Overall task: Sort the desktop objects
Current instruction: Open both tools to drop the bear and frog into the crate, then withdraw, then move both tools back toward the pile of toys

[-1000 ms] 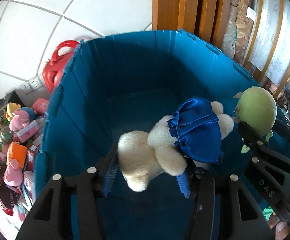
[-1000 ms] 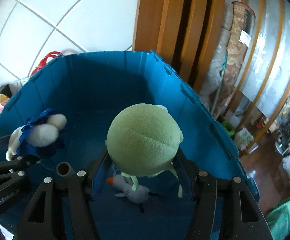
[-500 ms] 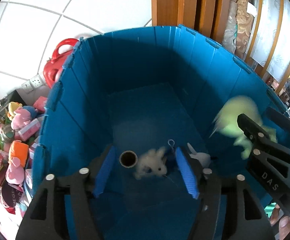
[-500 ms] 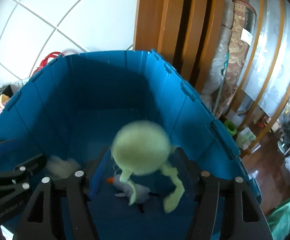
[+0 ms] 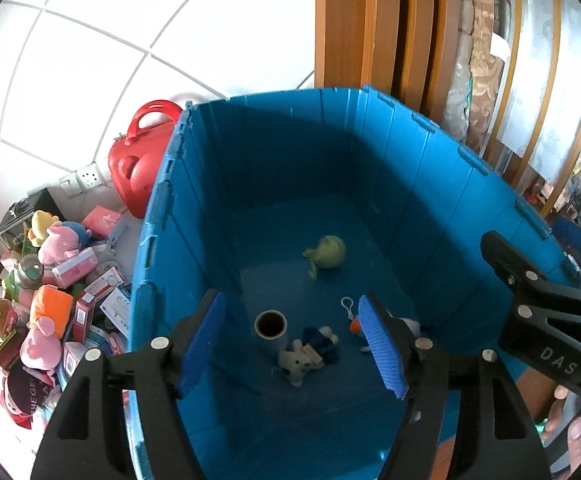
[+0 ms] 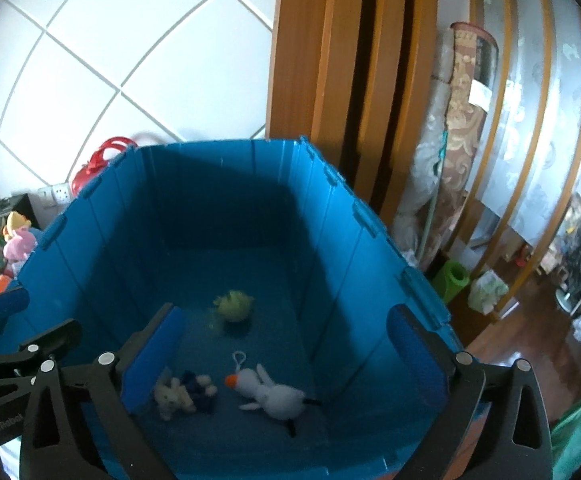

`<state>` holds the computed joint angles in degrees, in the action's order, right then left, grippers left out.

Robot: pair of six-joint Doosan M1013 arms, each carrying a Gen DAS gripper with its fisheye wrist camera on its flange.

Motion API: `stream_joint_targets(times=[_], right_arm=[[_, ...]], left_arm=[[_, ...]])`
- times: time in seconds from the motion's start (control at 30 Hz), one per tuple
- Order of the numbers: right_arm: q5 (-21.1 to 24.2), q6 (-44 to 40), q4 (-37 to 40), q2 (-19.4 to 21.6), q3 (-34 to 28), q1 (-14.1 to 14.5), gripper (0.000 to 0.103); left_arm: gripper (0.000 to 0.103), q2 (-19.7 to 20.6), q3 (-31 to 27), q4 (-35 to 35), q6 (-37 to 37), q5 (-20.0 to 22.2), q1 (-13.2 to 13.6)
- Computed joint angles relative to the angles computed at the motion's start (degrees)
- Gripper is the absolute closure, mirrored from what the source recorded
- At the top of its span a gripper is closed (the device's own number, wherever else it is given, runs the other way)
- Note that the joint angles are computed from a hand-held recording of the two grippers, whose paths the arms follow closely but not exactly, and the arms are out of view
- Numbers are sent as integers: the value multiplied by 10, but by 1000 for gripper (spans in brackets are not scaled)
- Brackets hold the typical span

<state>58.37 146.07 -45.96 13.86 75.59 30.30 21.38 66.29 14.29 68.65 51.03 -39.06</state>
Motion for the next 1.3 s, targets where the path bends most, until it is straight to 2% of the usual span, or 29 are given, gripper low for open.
stream_joint_targets(times=[0.07, 0.27, 0.47, 0.67, 0.97, 1.3], right_arm=[[-3, 8, -7, -4, 2, 5, 0], [-22, 33, -33, -13, 7, 25, 0], [-22, 55, -63, -8, -3, 45, 0], [-23, 53, -71, 5, -20, 63, 0], [-35, 41, -74, 37, -63, 98, 0], [-58, 34, -86, 90, -129, 150, 0]], left_arm=[[29, -9, 10, 6, -7, -12, 1], [22, -42, 51, 103, -74, -62, -4], [20, -68, 79, 136, -106, -96, 8], [20, -90, 107, 76, -72, -124, 38], [20, -126, 158, 64, -72, -168, 79], [20, -172, 231, 49, -57, -206, 157]])
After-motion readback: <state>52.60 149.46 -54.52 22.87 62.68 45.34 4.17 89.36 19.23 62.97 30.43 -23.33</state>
